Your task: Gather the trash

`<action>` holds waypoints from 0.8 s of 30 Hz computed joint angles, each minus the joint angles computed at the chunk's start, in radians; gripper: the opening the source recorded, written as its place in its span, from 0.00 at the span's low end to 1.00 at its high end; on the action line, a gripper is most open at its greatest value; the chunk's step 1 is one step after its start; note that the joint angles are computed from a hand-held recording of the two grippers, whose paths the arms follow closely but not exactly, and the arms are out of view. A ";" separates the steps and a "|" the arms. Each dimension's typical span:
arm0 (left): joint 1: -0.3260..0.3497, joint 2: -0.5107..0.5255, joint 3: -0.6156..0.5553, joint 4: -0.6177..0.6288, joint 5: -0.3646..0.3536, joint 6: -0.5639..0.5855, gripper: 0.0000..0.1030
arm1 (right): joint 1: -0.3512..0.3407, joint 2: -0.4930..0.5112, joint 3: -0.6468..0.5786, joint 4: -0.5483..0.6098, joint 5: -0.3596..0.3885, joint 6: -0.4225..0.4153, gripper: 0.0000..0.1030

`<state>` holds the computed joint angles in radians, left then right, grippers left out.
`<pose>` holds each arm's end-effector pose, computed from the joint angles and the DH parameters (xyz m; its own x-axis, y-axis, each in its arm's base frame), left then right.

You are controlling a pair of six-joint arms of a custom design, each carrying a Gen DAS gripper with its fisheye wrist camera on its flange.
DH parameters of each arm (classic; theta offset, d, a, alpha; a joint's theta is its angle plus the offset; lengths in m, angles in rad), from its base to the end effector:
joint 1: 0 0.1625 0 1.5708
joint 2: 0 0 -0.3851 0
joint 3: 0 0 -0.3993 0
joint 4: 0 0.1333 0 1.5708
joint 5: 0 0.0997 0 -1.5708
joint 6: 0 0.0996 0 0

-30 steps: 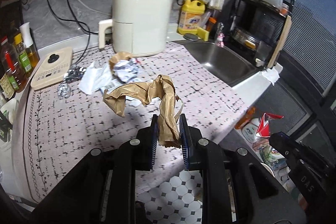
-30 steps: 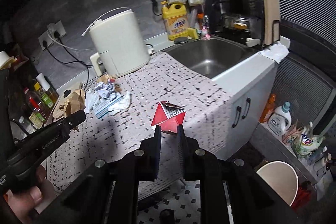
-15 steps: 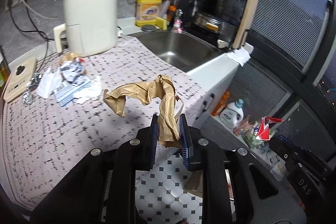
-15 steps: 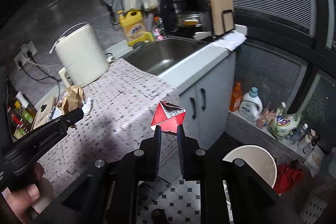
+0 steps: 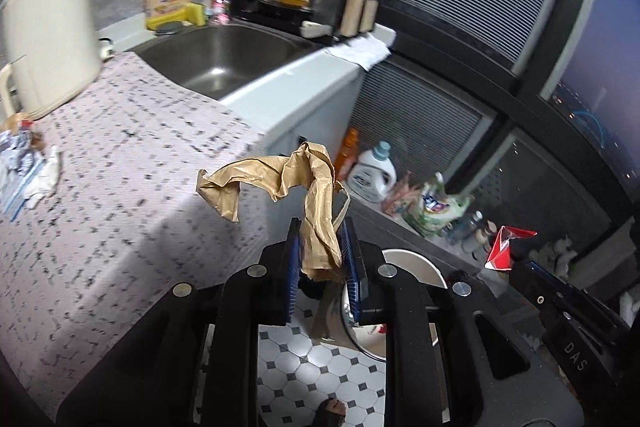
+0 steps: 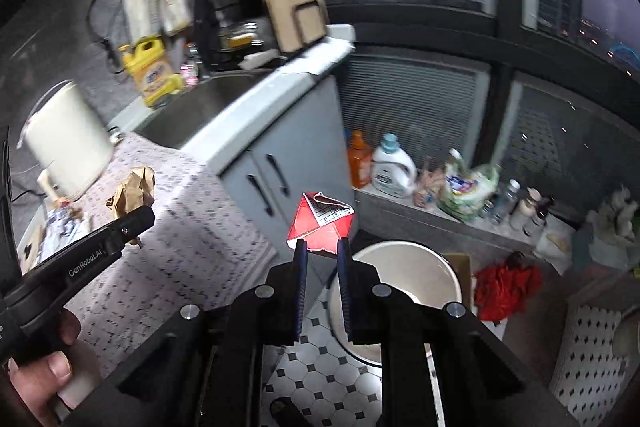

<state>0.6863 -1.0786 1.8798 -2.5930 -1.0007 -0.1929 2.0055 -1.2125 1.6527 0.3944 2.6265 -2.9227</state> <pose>-0.3267 -0.5094 0.1552 -0.7581 0.4471 -0.4748 0.6210 0.7173 -0.3161 0.2341 -0.3934 0.2497 -0.7441 0.4608 0.4837 -0.1542 0.5860 -0.7955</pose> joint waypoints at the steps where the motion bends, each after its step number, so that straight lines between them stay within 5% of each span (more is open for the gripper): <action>1: 0.001 0.015 -0.006 0.000 -0.014 0.006 0.20 | -0.007 -0.006 0.010 0.002 0.009 0.017 0.15; 8: 0.015 0.105 -0.044 0.015 -0.097 0.045 0.20 | -0.067 -0.046 0.079 -0.040 0.048 0.040 0.17; 11: 0.019 0.139 -0.059 0.023 -0.118 0.057 0.20 | -0.104 -0.063 0.107 -0.059 0.043 0.051 0.33; 24: 0.012 0.233 -0.093 0.040 -0.201 0.079 0.20 | -0.140 -0.125 0.194 0.018 0.070 0.229 0.35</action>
<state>0.6982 -0.8454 1.7871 -2.5527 -1.2020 -0.1136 1.8653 -1.3378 1.8468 0.4125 2.6968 -2.6939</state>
